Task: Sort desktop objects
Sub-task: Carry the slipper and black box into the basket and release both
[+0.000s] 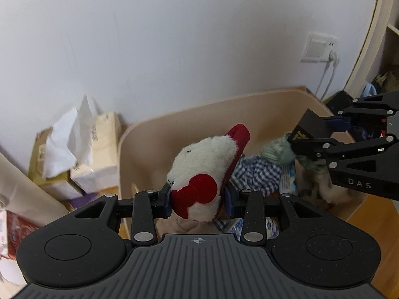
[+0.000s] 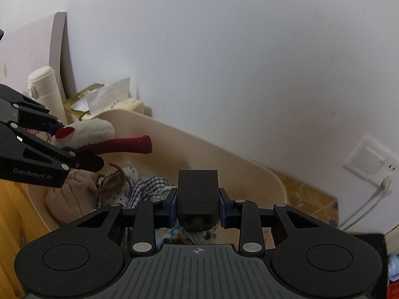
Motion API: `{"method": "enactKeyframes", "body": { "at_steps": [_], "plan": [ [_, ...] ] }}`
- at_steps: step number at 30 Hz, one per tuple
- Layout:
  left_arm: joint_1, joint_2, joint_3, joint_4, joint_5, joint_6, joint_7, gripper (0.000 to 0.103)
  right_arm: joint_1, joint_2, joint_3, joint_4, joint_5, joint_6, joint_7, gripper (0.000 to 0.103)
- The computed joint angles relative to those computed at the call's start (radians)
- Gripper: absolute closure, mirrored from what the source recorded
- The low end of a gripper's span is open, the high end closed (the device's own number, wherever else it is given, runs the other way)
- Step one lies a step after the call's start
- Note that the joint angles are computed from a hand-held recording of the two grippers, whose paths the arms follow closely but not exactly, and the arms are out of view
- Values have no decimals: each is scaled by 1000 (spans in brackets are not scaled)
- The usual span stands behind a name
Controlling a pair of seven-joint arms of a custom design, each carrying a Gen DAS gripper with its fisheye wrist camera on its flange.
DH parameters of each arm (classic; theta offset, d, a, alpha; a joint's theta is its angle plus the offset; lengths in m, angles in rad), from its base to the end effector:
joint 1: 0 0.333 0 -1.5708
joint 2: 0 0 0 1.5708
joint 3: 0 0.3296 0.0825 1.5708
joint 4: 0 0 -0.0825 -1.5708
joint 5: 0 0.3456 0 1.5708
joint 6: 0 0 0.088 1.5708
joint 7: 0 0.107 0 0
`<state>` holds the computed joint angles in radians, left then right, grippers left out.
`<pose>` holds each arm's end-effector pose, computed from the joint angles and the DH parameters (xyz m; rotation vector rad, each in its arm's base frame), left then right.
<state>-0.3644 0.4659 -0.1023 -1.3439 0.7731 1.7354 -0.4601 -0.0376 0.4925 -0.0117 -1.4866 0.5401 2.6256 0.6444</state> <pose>0.6264 -0.2277 0.4990 -2.4474 0.1938 -0.3287 0.7105 -0.0454 0.4875 -2.1477 1.2808 -0.6323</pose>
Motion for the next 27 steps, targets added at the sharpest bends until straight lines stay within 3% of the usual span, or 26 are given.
{"method": "enactKeyframes", "body": {
  "at_steps": [4,14,15,20,22,24,27],
  "plan": [
    [30,-12,-8,-48,-24,96,-12,64,17,25,-12,26,-36,-38,29,74],
    [55,8,-7,-41,-85,155,31,60,21,41,-25,44,-88,-112,64,72],
    [53,11,-6,-37,-86,152,36,60,19,44,-26,48,-89,-120,70,64],
    [51,30,0,-8,-96,139,49,55,11,53,-30,70,-90,-160,109,60],
    [50,26,3,-18,-89,152,40,47,12,48,-30,62,-95,-161,109,57],
    [50,25,5,-22,-86,164,30,35,13,42,-31,51,-97,-156,113,44],
    [46,36,7,-1,-89,149,32,28,9,30,-30,38,-89,-154,120,35]
  ]
}}
